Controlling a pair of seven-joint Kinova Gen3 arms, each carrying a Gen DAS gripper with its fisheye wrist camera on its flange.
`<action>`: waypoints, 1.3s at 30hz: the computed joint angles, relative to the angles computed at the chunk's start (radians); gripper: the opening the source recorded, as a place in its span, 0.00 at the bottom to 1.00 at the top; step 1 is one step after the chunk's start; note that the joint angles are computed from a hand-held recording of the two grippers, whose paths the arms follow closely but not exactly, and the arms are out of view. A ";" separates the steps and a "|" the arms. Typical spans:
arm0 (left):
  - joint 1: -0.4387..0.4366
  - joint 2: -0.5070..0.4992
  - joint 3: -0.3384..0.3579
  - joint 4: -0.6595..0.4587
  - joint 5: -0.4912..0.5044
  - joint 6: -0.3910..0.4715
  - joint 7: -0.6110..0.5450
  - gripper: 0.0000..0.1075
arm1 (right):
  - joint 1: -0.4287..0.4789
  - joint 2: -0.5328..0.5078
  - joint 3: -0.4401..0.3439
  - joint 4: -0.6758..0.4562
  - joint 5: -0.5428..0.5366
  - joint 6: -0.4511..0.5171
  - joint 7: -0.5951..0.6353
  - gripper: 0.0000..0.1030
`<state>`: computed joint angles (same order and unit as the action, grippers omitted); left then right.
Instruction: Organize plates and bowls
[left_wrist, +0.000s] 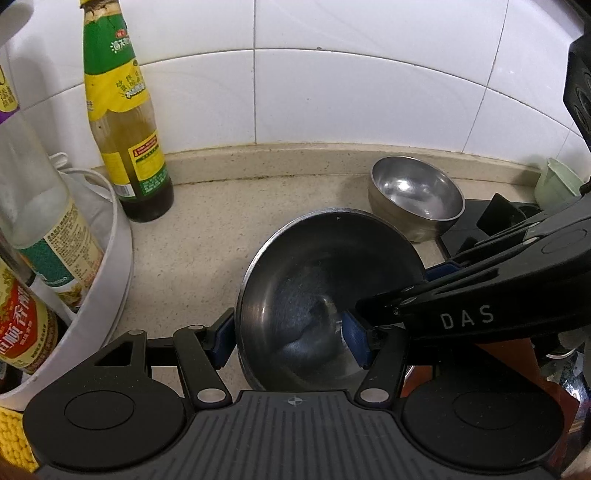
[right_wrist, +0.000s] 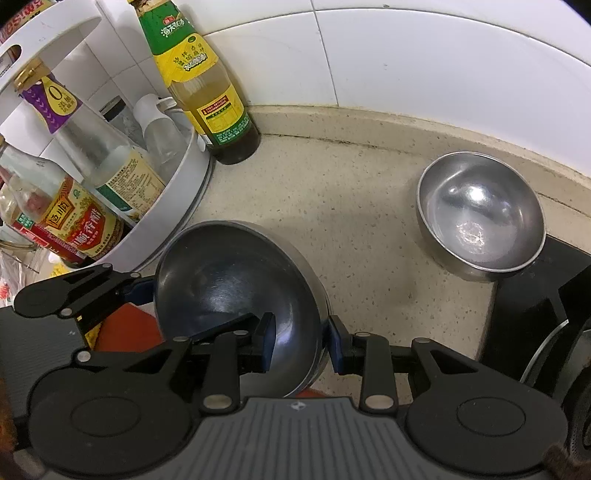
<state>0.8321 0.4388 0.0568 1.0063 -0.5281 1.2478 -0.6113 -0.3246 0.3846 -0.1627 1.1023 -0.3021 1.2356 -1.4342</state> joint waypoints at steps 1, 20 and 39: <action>-0.003 -0.001 0.001 0.003 0.004 -0.002 0.000 0.62 | -0.004 0.001 0.001 -0.003 0.005 0.001 -0.002 0.29; -0.013 -0.048 0.005 0.071 -0.011 -0.022 0.051 0.66 | -0.014 -0.003 0.005 -0.015 0.026 0.005 -0.004 0.39; -0.058 -0.019 0.036 0.085 0.081 -0.069 0.004 0.58 | 0.090 -0.006 -0.014 0.130 -0.144 -0.050 0.022 0.36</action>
